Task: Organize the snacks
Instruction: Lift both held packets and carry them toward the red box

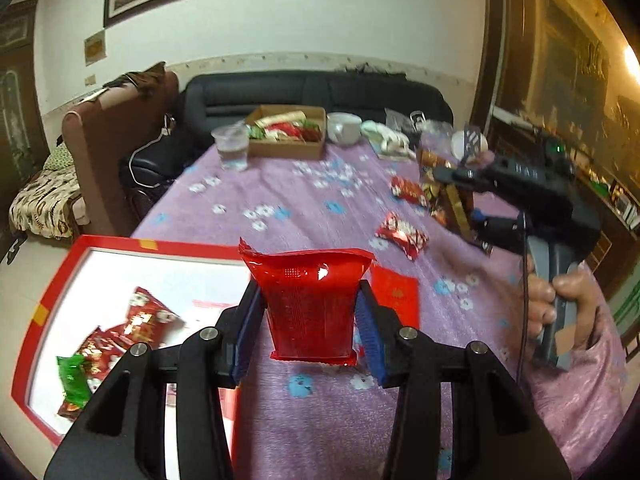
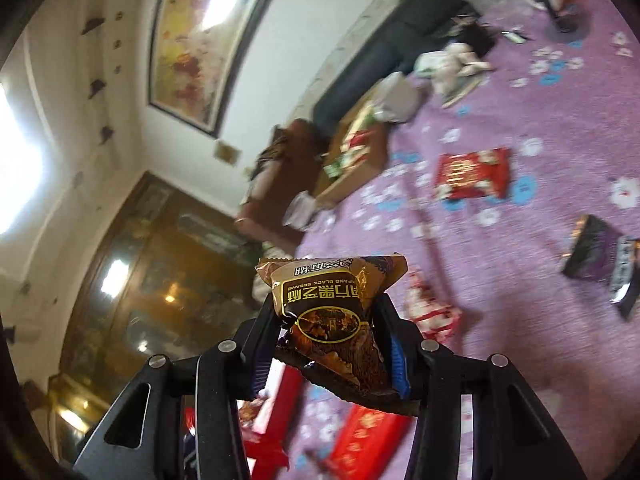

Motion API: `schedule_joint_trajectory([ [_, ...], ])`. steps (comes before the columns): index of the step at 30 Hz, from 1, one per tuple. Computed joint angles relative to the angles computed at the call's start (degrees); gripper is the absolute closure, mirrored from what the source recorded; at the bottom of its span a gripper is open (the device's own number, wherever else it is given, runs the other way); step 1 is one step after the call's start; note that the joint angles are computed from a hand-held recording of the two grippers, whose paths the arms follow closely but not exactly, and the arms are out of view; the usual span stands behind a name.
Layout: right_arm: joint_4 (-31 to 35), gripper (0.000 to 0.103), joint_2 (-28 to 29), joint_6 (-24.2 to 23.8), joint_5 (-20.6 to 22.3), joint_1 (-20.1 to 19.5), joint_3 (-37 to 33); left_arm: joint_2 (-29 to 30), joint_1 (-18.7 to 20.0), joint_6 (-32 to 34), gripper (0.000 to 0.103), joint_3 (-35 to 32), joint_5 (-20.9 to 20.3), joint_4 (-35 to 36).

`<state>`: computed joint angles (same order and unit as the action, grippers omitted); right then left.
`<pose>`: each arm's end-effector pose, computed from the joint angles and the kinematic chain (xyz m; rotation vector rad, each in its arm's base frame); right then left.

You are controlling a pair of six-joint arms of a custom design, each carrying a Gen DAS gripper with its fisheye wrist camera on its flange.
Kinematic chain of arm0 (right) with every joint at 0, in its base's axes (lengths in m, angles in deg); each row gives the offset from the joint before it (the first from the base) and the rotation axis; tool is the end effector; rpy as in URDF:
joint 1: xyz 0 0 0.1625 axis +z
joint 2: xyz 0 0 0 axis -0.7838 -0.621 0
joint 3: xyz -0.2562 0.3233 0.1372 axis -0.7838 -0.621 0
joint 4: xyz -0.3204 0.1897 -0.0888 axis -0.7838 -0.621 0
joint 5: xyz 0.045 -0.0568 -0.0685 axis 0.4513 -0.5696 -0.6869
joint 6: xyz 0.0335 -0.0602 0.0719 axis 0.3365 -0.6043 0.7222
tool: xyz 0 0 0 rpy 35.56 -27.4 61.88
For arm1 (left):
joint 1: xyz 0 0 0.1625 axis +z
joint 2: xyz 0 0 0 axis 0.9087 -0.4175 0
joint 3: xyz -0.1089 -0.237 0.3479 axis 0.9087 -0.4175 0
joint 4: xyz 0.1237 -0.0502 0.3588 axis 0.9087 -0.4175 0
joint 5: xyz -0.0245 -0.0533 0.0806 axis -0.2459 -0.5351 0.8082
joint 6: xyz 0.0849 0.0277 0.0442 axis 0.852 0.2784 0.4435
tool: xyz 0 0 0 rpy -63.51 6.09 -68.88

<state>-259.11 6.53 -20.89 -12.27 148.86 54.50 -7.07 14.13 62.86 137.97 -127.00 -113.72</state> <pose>0.2044 -0.6300 -0.0550 0.2353 2.6029 -1.5509 0.0360 -0.6469 0.2910 1.1390 2.4071 -0.7666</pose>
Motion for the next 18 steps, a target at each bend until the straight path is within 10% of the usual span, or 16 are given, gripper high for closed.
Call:
schedule_joint_trajectory([
  [18, 6.27, 0.056, 2.19, -6.94, -1.65, 2.92, -4.15, 1.1, 1.98, -0.68, 0.059, -2.92, 2.31, -8.36],
])
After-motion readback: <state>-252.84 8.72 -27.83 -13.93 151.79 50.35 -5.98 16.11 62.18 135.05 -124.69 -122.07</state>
